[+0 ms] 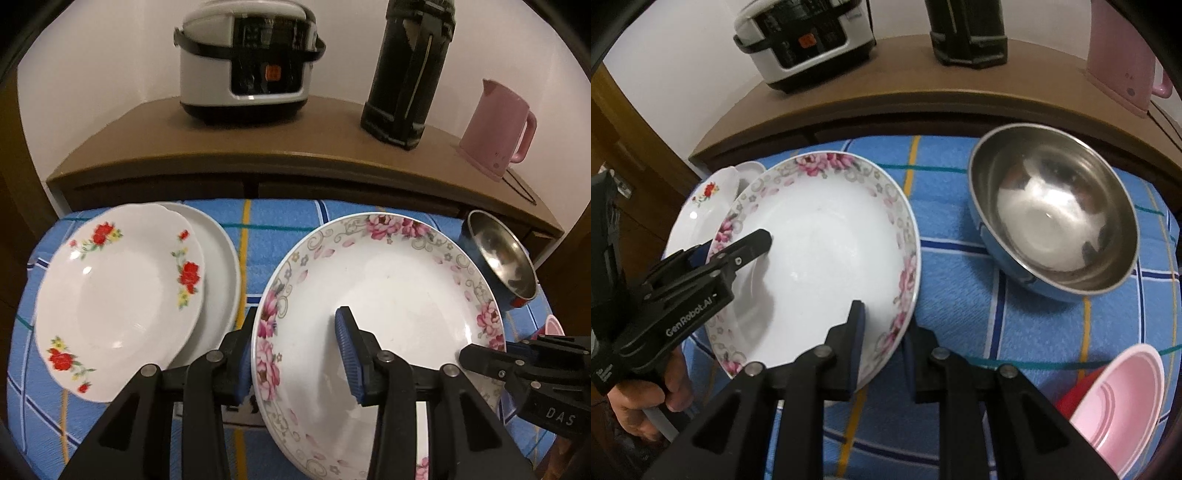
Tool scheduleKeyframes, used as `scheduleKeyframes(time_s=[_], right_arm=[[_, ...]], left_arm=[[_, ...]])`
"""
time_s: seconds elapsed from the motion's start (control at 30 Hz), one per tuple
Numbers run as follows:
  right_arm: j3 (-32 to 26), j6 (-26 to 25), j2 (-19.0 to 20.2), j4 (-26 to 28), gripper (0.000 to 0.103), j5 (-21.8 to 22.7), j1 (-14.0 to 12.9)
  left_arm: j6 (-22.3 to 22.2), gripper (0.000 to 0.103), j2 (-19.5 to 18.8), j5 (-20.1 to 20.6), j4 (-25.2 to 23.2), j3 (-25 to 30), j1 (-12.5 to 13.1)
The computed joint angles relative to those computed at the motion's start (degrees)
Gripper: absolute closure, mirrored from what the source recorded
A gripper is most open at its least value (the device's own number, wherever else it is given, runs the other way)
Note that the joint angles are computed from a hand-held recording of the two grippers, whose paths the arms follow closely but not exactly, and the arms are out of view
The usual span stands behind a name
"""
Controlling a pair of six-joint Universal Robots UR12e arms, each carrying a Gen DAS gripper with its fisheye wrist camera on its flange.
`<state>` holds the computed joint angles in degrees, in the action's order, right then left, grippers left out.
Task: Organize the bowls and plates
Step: 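Grasp the pink floral plate rim with the right gripper and lift it, then carry the pink floral plate over the stacked plates with the right gripper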
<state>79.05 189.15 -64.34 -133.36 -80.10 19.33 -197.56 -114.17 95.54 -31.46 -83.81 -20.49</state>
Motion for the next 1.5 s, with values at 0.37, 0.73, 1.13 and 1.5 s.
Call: scheduleKeyframes(time_s=[0.37, 0.73, 1.13, 1.5], right_arm=[[1.1, 1.1, -1.9, -1.7, 0.084, 0.4, 1.8], [-0.1, 1.6, -1.4, -1.4, 0.084, 0.4, 5.1], [-0.4, 1.4, 0.0, -2.0, 0.084, 1.0, 8.3], [-0.9, 2.5, 1.3, -3.4, 0.085, 3.8, 10.2]], left_arm=[[-0.4, 0.060, 4.4, 2.9, 2.9, -4.6, 0.7], [-1.7, 0.060, 9.3, 3.6, 5.3, -11.1, 2.6], [-3.6, 0.060, 14.5, 4.3, 6.5, -18.8, 5.2], [-5.5, 0.060, 17.6, 6.1, 7.0, -22.8, 7.0]])
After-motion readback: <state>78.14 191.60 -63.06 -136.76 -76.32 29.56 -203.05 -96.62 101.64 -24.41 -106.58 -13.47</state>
